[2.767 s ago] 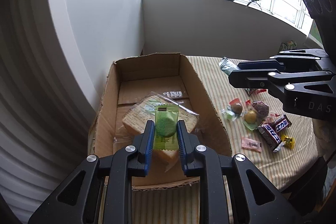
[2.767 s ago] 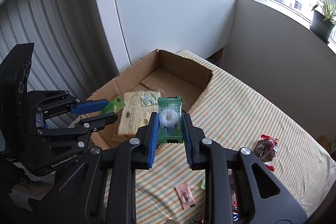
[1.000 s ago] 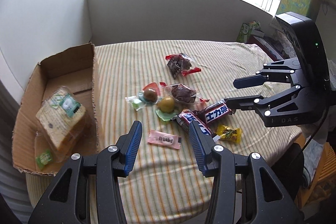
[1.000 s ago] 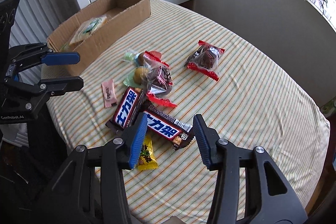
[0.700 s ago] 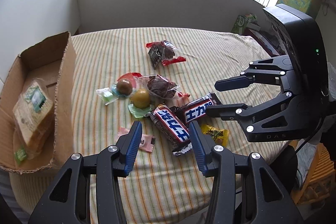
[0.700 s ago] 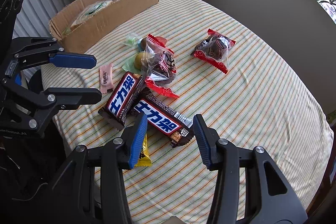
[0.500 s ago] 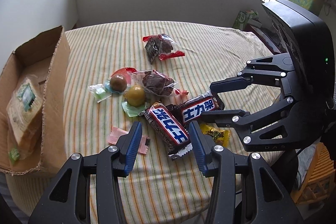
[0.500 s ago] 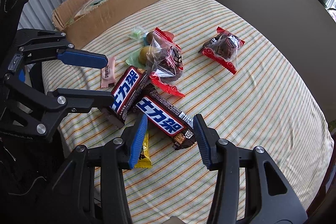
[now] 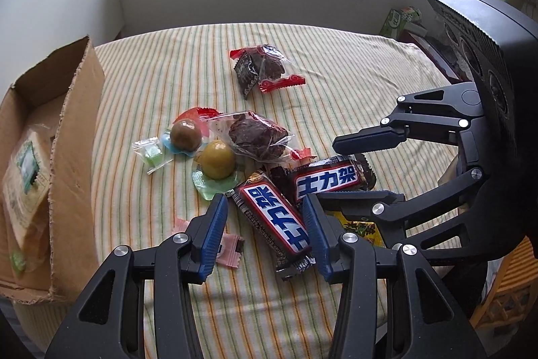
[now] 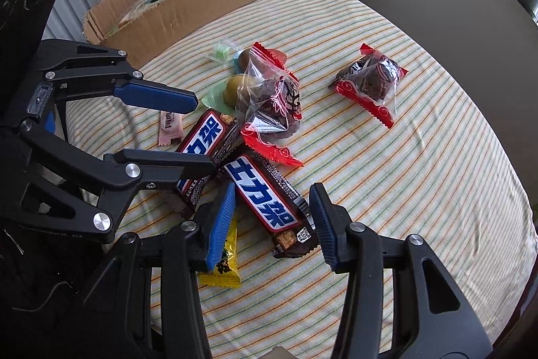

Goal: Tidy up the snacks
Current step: 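Grasp a chocolate bar with the right tool while the left tool grasps another, then carry both chocolate bars into the box and open both tools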

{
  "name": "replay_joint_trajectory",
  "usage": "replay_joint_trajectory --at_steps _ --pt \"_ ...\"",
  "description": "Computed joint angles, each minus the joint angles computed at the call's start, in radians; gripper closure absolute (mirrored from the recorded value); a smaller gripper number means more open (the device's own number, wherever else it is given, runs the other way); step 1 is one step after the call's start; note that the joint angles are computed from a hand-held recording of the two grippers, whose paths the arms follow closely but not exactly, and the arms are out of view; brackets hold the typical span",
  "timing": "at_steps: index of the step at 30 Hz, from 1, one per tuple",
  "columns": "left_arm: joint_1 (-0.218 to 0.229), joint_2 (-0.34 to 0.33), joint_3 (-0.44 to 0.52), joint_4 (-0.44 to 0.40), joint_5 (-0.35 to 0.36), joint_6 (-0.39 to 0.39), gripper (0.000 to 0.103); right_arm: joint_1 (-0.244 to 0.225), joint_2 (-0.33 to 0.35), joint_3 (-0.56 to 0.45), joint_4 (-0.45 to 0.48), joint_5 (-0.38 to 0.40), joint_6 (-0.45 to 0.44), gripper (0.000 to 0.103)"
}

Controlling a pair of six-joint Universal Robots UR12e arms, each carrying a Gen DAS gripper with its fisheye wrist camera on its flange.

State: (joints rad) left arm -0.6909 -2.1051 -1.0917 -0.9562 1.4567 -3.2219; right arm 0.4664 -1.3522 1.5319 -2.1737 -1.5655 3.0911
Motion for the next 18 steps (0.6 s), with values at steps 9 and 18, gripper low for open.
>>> replay_joint_trajectory --at_steps 9,18 --pt "-0.002 -0.009 0.009 -0.013 0.005 0.007 0.058 -0.013 0.016 -0.013 0.015 -0.012 0.073 0.071" --pt "-0.016 -0.036 0.048 -0.053 0.025 0.043 0.06 -0.02 0.004 -0.004 0.031 -0.04 0.123 0.072"
